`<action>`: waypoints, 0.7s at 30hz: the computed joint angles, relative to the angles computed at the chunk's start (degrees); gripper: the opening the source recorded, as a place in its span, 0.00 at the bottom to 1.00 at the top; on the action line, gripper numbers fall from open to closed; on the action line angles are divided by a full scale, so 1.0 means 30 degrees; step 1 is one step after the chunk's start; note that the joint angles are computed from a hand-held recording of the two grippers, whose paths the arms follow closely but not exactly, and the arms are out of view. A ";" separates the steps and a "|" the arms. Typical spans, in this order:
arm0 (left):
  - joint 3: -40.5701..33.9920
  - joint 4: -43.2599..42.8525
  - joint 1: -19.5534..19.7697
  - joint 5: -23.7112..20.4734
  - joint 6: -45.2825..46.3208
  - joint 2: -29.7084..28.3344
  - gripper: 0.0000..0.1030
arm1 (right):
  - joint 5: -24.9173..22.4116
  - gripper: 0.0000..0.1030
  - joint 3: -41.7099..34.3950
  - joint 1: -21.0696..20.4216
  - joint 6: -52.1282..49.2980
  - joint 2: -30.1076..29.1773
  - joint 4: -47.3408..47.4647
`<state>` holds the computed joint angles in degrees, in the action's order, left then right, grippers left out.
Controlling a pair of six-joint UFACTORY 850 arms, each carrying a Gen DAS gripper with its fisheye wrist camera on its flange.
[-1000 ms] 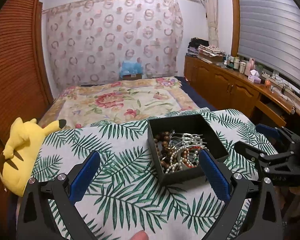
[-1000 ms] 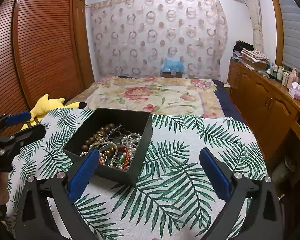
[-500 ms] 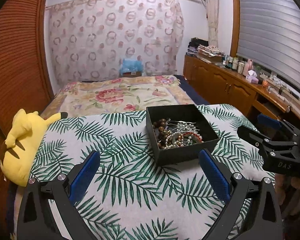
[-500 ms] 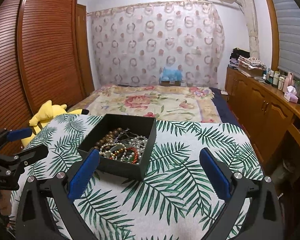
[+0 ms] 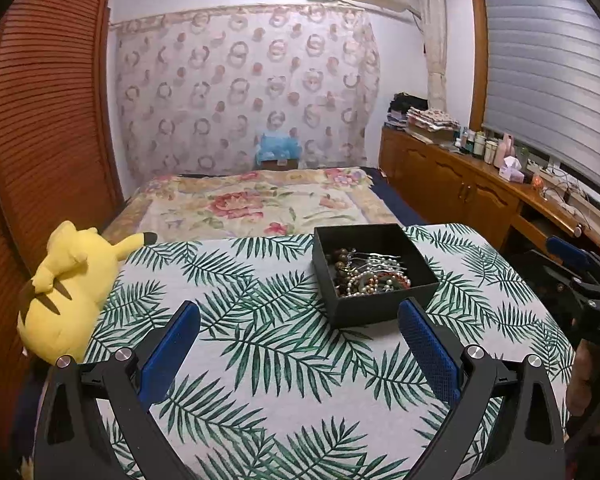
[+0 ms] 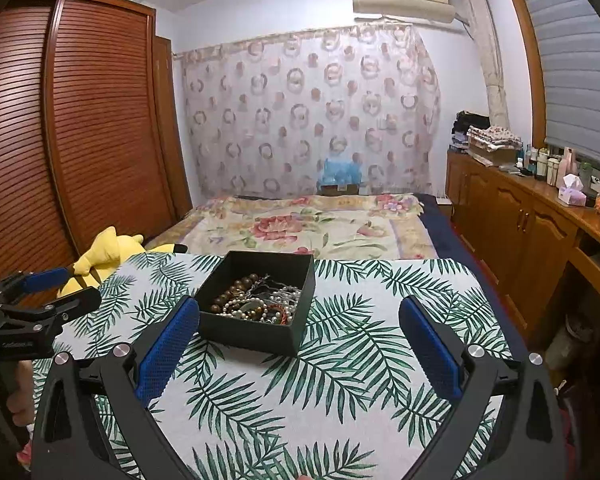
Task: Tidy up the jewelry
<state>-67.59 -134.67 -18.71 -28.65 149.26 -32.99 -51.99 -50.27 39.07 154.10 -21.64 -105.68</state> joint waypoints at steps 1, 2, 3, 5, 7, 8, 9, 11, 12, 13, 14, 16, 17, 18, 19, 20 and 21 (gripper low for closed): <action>-0.0001 0.0041 0.0023 -0.0007 -0.0088 -0.0001 0.93 | -0.0024 0.98 0.0024 0.0002 -0.0033 0.0027 -0.0018; -0.0002 0.0070 0.0042 -0.0013 -0.0162 0.0002 0.93 | -0.0119 0.98 -0.0003 0.0057 -0.0168 0.0019 0.0076; 0.0006 0.0060 0.0061 -0.0040 -0.0180 0.0006 0.93 | -0.0127 0.98 -0.0035 0.0058 -0.0254 0.0011 0.0113; 0.0065 -0.0023 0.0055 -0.0078 -0.0093 0.0031 0.93 | -0.0089 0.98 -0.0064 0.0049 -0.0282 -0.0023 0.0099; 0.0041 0.0120 0.0072 -0.0089 -0.0234 0.0018 0.93 | -0.0108 0.98 -0.0077 0.0096 -0.0309 -0.0019 0.0169; 0.0037 0.0271 0.0090 -0.0107 -0.0394 0.0023 0.93 | -0.0081 0.98 -0.0080 0.0087 -0.0285 -0.0025 0.0140; 0.0077 0.0192 0.0085 -0.0115 -0.0321 0.0056 0.93 | -0.0051 0.98 -0.0073 0.0080 -0.0252 -0.0013 0.0106; 0.0088 0.0117 0.0081 -0.0096 -0.0223 0.0059 0.93 | -0.0055 0.98 -0.0114 0.0091 -0.0283 -0.0048 0.0122; 0.0081 0.0212 0.0093 -0.0106 -0.0303 0.0052 0.93 | -0.0074 0.98 -0.0119 0.0094 -0.0284 -0.0062 0.0121; 0.0089 0.0171 0.0090 -0.0103 -0.0281 0.0058 0.93 | -0.0049 0.98 -0.0135 0.0084 -0.0290 -0.0072 0.0136; 0.0111 0.0179 0.0100 -0.0111 -0.0265 0.0078 0.93 | -0.0057 0.98 -0.0152 0.0085 -0.0323 -0.0084 0.0172; 0.0104 0.0221 0.0107 -0.0118 -0.0287 0.0077 0.93 | -0.0064 0.98 -0.0136 0.0092 -0.0310 -0.0073 0.0163; 0.0094 0.0178 0.0092 -0.0130 -0.0279 0.0060 0.93 | -0.0056 0.98 -0.0133 0.0089 -0.0303 -0.0067 0.0157; 0.0108 0.0130 0.0097 -0.0148 -0.0227 0.0070 0.93 | -0.0041 0.98 -0.0143 0.0088 -0.0312 -0.0073 0.0161; 0.0096 0.0108 0.0083 -0.0119 -0.0226 0.0060 0.93 | -0.0032 0.98 -0.0126 0.0083 -0.0289 -0.0060 0.0120; 0.0131 0.0086 0.0080 -0.0135 -0.0204 0.0095 0.93 | -0.0032 0.98 -0.0126 0.0083 -0.0289 -0.0060 0.0120; 0.0131 0.0086 0.0080 -0.0135 -0.0204 0.0095 0.93 | -0.0043 0.98 -0.0136 0.0085 -0.0310 -0.0066 0.0147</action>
<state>-67.20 -134.41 -18.47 -29.05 148.65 -32.71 -52.12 -50.68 39.33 153.17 -21.84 -105.24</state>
